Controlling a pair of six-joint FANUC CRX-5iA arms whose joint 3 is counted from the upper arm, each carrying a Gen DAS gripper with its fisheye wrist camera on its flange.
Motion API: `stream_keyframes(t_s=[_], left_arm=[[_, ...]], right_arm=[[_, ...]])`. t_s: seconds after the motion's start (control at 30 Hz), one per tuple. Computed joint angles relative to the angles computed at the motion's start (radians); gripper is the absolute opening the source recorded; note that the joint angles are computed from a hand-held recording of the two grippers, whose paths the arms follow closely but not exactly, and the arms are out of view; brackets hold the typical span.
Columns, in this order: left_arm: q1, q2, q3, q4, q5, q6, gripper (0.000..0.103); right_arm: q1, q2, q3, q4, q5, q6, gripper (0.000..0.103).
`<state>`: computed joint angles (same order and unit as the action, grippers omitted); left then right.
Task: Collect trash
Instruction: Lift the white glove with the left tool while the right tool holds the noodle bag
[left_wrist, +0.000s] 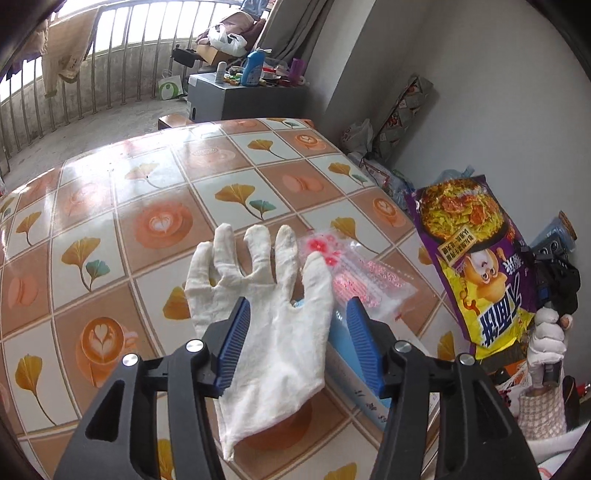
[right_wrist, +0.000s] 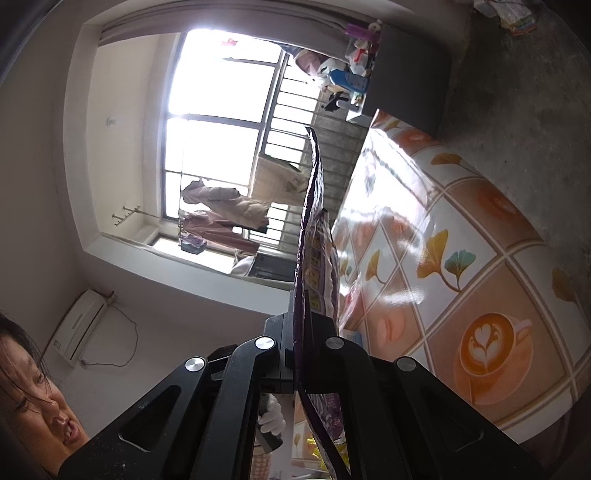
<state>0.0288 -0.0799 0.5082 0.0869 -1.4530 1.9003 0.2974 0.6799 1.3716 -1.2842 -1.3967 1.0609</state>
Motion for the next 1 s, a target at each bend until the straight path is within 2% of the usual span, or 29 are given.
stream_keyframes(t_s=[0.07,0.13,0.2,0.3,0.33,0.37,0.43,0.6,0.67,0.73,1.0], left_arm=[[-0.007,-0.021,-0.037,0.03,0.002,-0.067,0.059],[-0.04,-0.026,-0.043,0.012,-0.014,-0.131,0.066],[-0.111,-0.008,-0.01,-0.084,-0.058,-0.172,0.068],[-0.239,0.052,0.072,-0.299,-0.173,-0.198,0.068],[-0.27,0.057,0.076,-0.354,-0.182,-0.202,0.069],[-0.279,0.039,0.055,-0.369,-0.154,-0.194,0.068],[-0.266,0.031,0.04,-0.355,-0.145,-0.184,0.059],[-0.192,-0.005,-0.007,-0.291,-0.113,-0.123,0.014],[-0.166,-0.016,-0.015,-0.272,-0.097,-0.103,0.008],[-0.165,-0.025,0.002,-0.304,-0.098,-0.087,0.007],[-0.224,0.018,0.215,-0.555,-0.138,-0.056,0.006]], right_arm=[[0.003,0.001,0.004,0.007,-0.008,-0.007,0.0],[0.008,0.009,0.02,0.017,-0.014,-0.02,0.0],[0.013,0.014,0.035,0.03,-0.016,-0.031,0.0],[0.015,0.016,0.045,0.038,-0.017,-0.036,0.0],[0.016,0.013,0.041,0.037,-0.014,-0.035,0.0],[0.016,0.01,0.037,0.036,-0.011,-0.032,0.0],[0.015,0.011,0.038,0.035,-0.011,-0.032,0.0],[0.009,-0.004,0.011,0.022,-0.004,-0.024,0.0],[0.006,-0.01,0.0,0.018,0.002,-0.021,0.0],[0.001,-0.013,-0.01,0.009,0.009,-0.013,0.0],[-0.01,-0.017,-0.024,-0.019,0.026,0.007,0.0]])
